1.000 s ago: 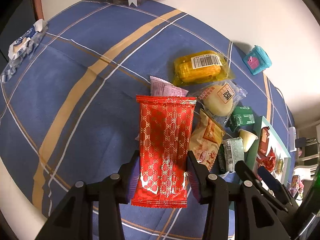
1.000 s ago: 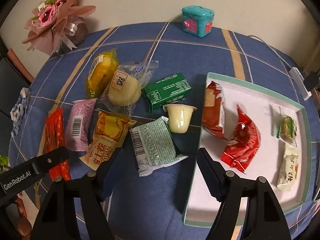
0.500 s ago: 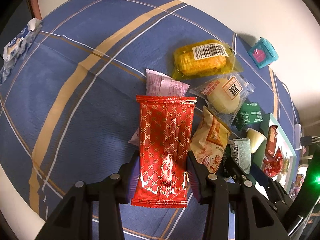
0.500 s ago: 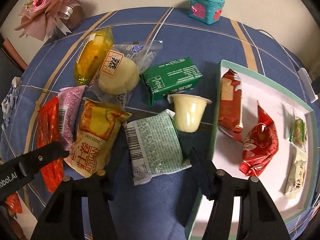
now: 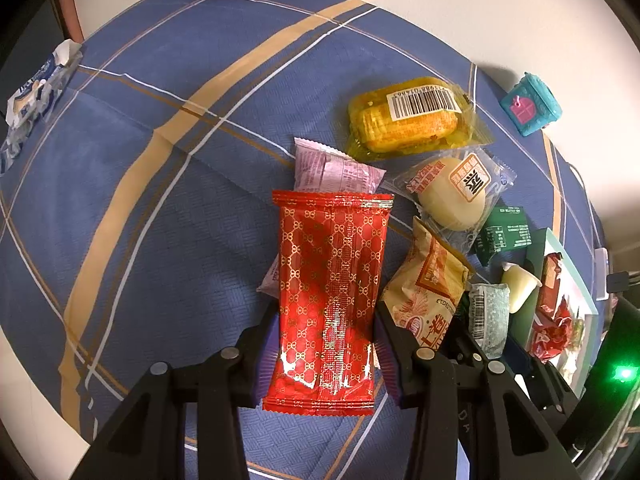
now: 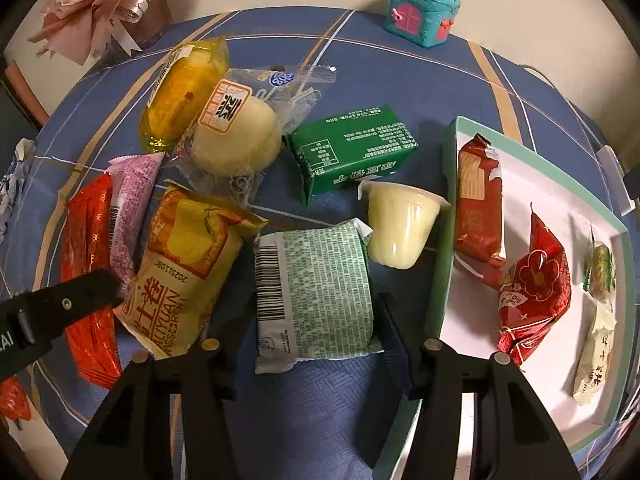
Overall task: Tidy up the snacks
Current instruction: 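Lift the red foil packet with the left tool while the right tool grasps the pale green packet, then carry both held packets over the white tray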
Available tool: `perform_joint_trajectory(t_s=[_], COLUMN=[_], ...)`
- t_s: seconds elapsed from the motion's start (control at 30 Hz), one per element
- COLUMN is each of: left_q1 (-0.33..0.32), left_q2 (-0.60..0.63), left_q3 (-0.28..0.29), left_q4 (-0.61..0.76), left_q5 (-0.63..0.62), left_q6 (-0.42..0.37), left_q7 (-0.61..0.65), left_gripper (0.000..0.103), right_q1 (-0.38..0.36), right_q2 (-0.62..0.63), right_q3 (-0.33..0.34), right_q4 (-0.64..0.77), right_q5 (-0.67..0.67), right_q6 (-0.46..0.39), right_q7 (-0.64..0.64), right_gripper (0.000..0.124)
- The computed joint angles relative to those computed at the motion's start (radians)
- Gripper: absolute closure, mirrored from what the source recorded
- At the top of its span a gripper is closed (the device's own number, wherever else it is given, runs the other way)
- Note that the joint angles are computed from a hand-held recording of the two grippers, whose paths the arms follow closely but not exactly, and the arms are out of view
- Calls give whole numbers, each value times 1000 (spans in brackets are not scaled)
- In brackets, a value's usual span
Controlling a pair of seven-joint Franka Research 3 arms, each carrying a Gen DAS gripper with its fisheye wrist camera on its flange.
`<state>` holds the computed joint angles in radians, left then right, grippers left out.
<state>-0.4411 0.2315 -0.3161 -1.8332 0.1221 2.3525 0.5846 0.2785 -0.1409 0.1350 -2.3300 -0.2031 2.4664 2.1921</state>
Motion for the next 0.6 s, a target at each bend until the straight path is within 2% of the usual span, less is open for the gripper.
perform_joint_trajectory(t_s=[0.23,0.6], left_q1=[5,-5], left_q2=[-21,-68], left_q3=[3,13], left_q4=[-20,-22], left_q5=[3,88], left_q6=[18,42], left_q7=[-2,-65], left_gripper=[56,56], right_q1=[-1,-33], right_q2=[-24,-135], right_q3=[3,20], right_q4=[5,-16], right_q5=[1,6], right_q6=[-24,29], right_q7=[4,6], right_gripper=[70,70])
